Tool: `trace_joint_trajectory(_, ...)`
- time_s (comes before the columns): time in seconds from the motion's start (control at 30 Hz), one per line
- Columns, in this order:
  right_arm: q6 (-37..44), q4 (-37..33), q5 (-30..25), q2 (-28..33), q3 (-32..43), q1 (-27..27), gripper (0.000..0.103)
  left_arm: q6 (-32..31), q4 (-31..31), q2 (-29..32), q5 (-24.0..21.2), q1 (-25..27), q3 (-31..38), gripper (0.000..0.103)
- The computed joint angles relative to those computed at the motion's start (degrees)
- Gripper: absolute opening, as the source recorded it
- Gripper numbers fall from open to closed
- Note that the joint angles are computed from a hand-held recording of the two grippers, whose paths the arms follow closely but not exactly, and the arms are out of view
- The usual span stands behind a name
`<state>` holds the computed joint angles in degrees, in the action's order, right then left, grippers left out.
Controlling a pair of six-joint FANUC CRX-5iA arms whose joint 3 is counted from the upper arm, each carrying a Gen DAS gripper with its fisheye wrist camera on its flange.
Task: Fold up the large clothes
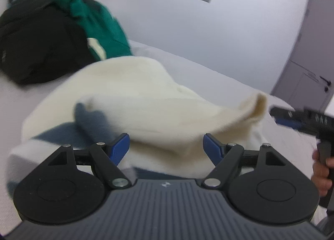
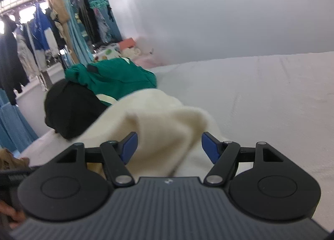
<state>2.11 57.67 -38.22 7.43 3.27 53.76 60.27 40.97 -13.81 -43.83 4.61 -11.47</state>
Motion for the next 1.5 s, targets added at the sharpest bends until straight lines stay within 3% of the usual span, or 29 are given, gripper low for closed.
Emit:
trace_joint_trajectory(0.13, 2.14, -1.91, 1.75, 2.02, 2.45, -0.56, 0.070, -2.28, 0.49, 0.98, 1.83, -1.94, -0.82, 0.081)
trace_joint_trajectory(0.23, 5.67, -3.68, 0.41, 3.95, 4.86, -0.36, 0.059, -0.09, -3.18, 1.33, 3.57, -2.84, -0.48, 0.079)
trace_joint_trajectory(0.33, 7.00, -4.86, -0.62, 5.32, 6.24, -0.40, 0.045, -0.42, -2.70, 1.30, 7.24, -3.82, -1.82, 0.073)
trace_joint_trajectory(0.43, 10.93, -8.33, -3.62, 6.85, 8.93, 0.29, 0.022, 0.29, -4.49, 1.64, 9.93, -4.60, -1.76, 0.058)
trace_joint_trajectory(0.5, 11.19, -8.27, -4.57, 6.91, 8.98, 0.82, 0.017, 0.01, -4.17, 1.73, 10.47, -4.84, -2.03, 0.038)
trace_joint_trajectory(0.63, 10.22, -6.29, -5.72, 5.88, 7.42, 1.86, 0.013, 0.18, -5.62, 0.01, 12.85, -5.76, -3.03, 0.017)
trace_joint_trajectory(0.9, 8.03, -1.03, -9.16, 3.05, 4.01, 5.14, 0.013, -0.43, 0.84, -6.87, 12.41, -3.76, -7.07, 0.010)
trace_joint_trajectory(1.03, 8.94, 0.56, -12.99, 3.58, 4.73, 7.11, 0.018, 1.03, -0.26, -10.81, 10.67, -3.35, -8.35, 0.010)
trace_joint_trajectory(1.17, 10.26, 3.10, -16.02, 4.41, 5.23, 8.71, 0.058, 4.41, -2.33, -14.67, 8.63, -2.94, -9.99, 0.009)
trace_joint_trajectory(1.43, 6.98, 16.78, -25.98, 6.56, 4.22, 10.72, 0.057, 11.32, -9.19, -16.97, 5.08, -3.37, -8.93, 0.009)
trace_joint_trajectory(1.5, 6.17, 16.18, -24.34, 5.72, 3.61, 10.32, 0.042, 10.58, -8.85, -16.40, 4.55, -3.45, -8.73, 0.010)
